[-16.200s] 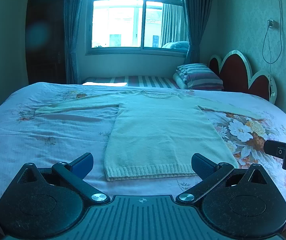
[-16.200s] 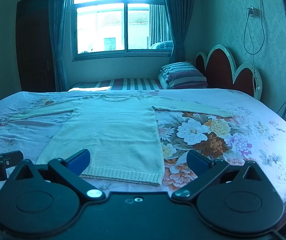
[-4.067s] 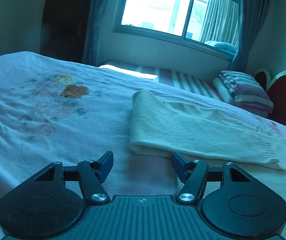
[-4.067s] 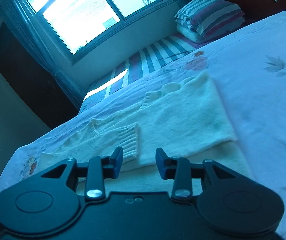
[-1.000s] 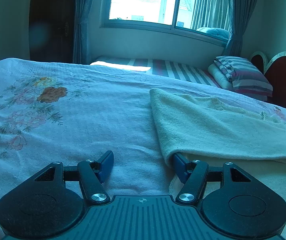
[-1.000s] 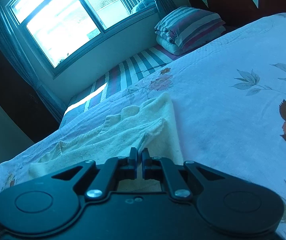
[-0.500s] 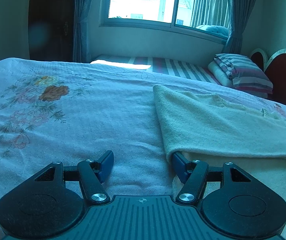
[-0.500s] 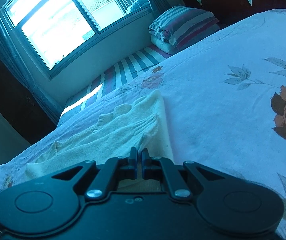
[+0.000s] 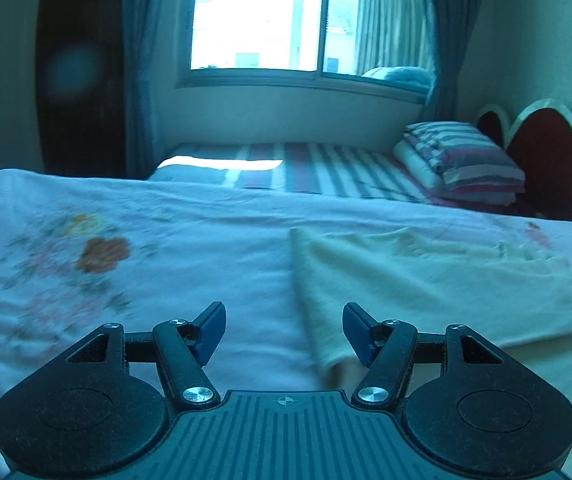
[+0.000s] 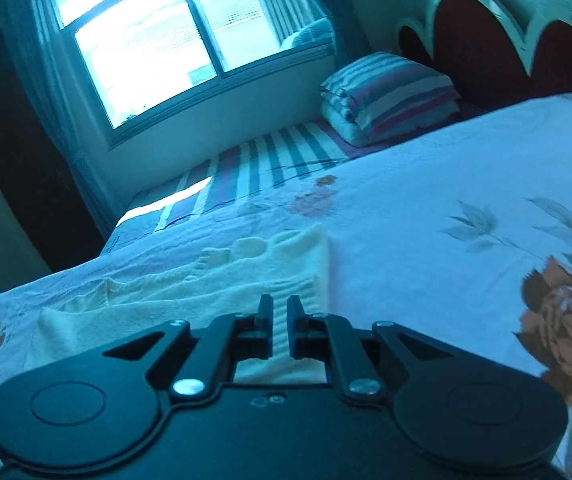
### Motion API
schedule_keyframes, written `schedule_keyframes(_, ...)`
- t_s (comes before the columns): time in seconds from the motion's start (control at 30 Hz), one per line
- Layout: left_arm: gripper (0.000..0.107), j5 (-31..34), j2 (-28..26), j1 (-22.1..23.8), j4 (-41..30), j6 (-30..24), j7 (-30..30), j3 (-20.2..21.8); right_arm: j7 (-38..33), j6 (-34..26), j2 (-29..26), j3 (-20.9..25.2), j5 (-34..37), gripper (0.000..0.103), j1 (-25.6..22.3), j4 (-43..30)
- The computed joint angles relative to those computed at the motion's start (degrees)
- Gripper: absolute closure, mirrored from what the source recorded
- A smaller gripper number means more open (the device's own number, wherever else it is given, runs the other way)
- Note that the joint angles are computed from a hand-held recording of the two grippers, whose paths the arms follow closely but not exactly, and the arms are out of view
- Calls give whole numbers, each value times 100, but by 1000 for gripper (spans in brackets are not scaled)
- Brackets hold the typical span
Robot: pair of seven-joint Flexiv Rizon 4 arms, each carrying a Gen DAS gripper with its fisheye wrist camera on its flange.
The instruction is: Fold small clothes
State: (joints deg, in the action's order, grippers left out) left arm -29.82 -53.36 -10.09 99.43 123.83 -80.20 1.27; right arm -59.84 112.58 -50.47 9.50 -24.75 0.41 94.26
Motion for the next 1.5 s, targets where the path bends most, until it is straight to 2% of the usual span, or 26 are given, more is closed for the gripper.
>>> schedule_keyframes(0.03,43,302,-108,126,-277,-155,-98,-139,-93,-92,-92,33,-180,93,23,-169)
schedule_keyframes(0.07,43,286,-243,92,-552,-286,90,-159,-175,-176,-147,6,-262,93,89,-284)
schedule_keyframes(0.13,43,15,-534,-247,-1113,-654,412,176,-330,-398,-280,44,-420,91,152,-546)
schedule_keyframes(0.2,43,24,-753,-299,-1515,-995,410,287,-390,-652,-387,-32,-326,86,294,-775)
schedule_keyframes(0.23,43,-322,-880,-459,-1720,-1312,591,470,-387,-796,-431,-99,-266,85,367,-864)
schedule_keyframes(0.27,43,-445,-972,-460,-1819,-1382,662,468,-397,-984,-434,-353,-80,90,572,-923)
schedule_keyframes(0.3,39,-194,-966,-300,-1798,-1316,465,323,-470,-1125,-457,-450,68,93,641,-959)
schedule_keyframes(0.33,39,-96,-893,-252,-1745,-1378,359,304,-513,-1009,-498,-360,100,95,550,-945)
schedule_keyframes(0.37,39,-203,-860,-365,-1719,-1400,388,460,-562,-1047,-485,-247,86,96,447,-928)
schedule_keyframes(0.4,39,-307,-869,-529,-1712,-1356,375,708,-641,-1052,-424,-321,191,96,505,-893)
schedule_keyframes(0.47,39,-212,-870,-469,-1745,-1327,394,732,-698,-736,-373,-686,465,81,774,-815)
schedule_keyframes(0.57,39,-446,-1036,-635,-2018,-1635,399,1094,-797,-781,-464,-608,488,81,748,-992)
schedule_keyframes(0.63,39,-490,-1135,-686,-2176,-1845,337,1258,-858,-1023,-563,-572,442,83,729,-1173)
schedule_keyframes(0.7,39,-372,-1220,-632,-2306,-1945,246,1282,-953,-1048,-648,-663,478,84,799,-1246)
schedule_keyframes(0.8,37,-305,-1229,-732,-2279,-1968,67,1463,-1071,-1083,-617,-690,527,84,828,-1230)
schedule_keyframes(0.87,37,-250,-1115,-829,-2128,-1966,-26,1595,-1130,-1021,-472,-467,561,84,677,-1064)
schedule_keyframes(0.97,37,-11,-792,-742,-1573,-1522,-57,1317,-1296,-779,-244,-459,565,83,629,-636)
schedule_keyframes(1.03,37,-107,-753,-825,-1424,-1677,21,1367,-1439,-936,-234,-409,425,84,560,-532)
schedule_keyframes(1.1,33,-143,-781,-761,-1340,-1474,-83,1236,-1615,-664,-297,-662,466,84,732,-486)
schedule_keyframes(1.17,33,-388,-722,-947,-1288,-1635,-91,1443,-1667,-825,-202,-634,443,84,729,-475)
schedule_keyframes(1.2,33,-444,-700,-1073,-1224,-1585,-100,1582,-1702,-798,-154,-523,430,84,641,-441)
schedule_keyframes(1.27,33,-409,-582,-1106,-984,-1321,-77,1509,-1778,-597,-67,-401,435,84,509,-278)
schedule_keyframes(1.33,33,-804,-627,-1437,-914,-1640,103,1838,-1770,-871,-82,-309,352,83,386,-277)
schedule_keyframes(1.4,33,-879,-605,-1515,-823,-1643,-58,1894,-1834,-867,-153,-28,280,83,142,-307)
schedule_keyframes(1.43,33,-990,-566,-1661,-759,-1750,-81,2055,-1838,-946,-73,97,247,83,38,-252)
schedule_keyframes(1.5,33,-1045,-476,-1878,-565,-1718,-176,2270,-1849,-870,-30,585,177,83,-375,-165)
